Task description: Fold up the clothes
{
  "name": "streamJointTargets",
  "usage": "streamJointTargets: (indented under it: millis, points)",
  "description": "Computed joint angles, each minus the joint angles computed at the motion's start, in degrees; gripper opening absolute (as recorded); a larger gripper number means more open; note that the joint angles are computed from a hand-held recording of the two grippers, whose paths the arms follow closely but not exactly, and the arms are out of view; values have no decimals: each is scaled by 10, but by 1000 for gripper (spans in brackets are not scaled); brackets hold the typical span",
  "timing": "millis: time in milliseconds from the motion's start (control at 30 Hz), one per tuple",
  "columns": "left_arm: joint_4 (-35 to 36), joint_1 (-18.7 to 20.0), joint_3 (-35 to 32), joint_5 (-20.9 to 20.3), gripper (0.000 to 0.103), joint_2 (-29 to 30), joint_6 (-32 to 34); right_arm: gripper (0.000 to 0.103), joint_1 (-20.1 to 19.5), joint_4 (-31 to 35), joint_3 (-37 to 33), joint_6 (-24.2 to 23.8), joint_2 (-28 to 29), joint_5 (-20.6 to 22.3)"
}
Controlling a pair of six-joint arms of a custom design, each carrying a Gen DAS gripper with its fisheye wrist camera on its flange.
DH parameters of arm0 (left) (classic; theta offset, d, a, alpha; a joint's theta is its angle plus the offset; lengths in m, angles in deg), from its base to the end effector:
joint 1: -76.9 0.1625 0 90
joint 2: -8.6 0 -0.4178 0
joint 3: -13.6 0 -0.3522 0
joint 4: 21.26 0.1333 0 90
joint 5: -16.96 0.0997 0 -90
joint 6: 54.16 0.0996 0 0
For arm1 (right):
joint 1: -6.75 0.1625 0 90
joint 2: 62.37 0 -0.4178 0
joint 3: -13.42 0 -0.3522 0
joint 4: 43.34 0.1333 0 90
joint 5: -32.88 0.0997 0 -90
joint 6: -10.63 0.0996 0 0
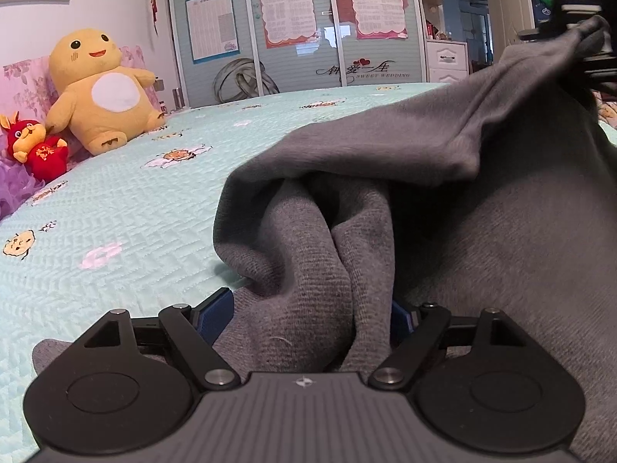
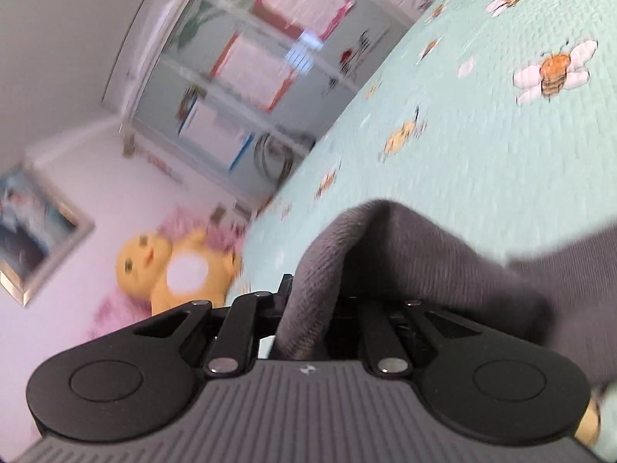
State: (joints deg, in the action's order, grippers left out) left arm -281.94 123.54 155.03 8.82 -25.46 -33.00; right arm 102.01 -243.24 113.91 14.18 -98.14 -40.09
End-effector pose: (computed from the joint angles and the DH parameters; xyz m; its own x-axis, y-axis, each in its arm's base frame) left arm -0.0362 -0.3761 0.1431 -0.5510 -0.3911 -0.7372 0.5440 0.5016 -0.6727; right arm 0.2193 -0.6097 0.0918 -0.9353 -0.2505 -0.2500 -0.0067 0.7188 -0.6952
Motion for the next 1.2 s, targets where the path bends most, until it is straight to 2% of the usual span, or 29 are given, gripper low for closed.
streamJointTargets:
  millis: [33,100,167,200,300,400,433,467,567,600,667,700,800,867,933,967,1033,1067,1100,1167,1200]
  points:
    - [2,1,0,-1,85,-1,-3,17,-3,19,-17,13,3,4]
    - [-3,1,0,-1,85,0,0,29,-10,51,-16,10,0,1]
    - [-3,1,1,-2,85,-1,0,38,-17,80,-12,3,-3,-2]
    - [-3,1,1,-3,85,-2,-1,42,-23,68,9,-17,-10,3]
    - [-1,1,3,-4,85,-4,-4,47,-49,41,84,-73,-46,24]
    - [3,1,3,-2,85,-5,-5,52,-73,-16,157,-124,-94,-2]
    - [3,1,2,-2,85,-5,-5,52,-84,-46,175,-121,-106,-10]
    - [3,1,2,-2,85,-5,-4,52,-95,-76,193,-115,-118,-19]
    - [5,2,1,-1,85,-6,-2,53,-133,-151,238,-42,-151,-65]
    - [5,2,1,-1,85,-7,-2,54,-147,-161,253,-20,-162,-80]
    - [7,1,1,1,85,-5,-3,54,-173,-145,271,-4,-175,-80]
    - [9,1,1,2,85,-6,-5,53,-186,-137,277,3,-178,-71]
    - [17,1,1,5,85,-7,-9,53,-233,-165,281,33,-159,19]
    - [19,0,0,9,86,-5,-9,53,-231,-174,251,66,-135,36]
    - [21,0,-1,9,86,-5,-9,53,-229,-152,214,88,-118,53]
    - [23,0,-1,10,86,-5,-11,50,-228,-139,194,98,-110,59]
    - [25,1,-2,11,86,-5,-11,39,-221,-117,165,108,-103,51]
    - [25,1,-2,11,86,-5,-11,17,-214,-100,154,96,-105,32]
    - [25,1,-1,10,86,-5,-12,4,-207,-95,150,75,-110,9]
    - [25,1,-1,10,86,-5,-13,3,-196,-122,144,31,-115,-7]
    - [21,1,-2,10,86,-4,-8,3,-200,-148,149,10,-127,1]
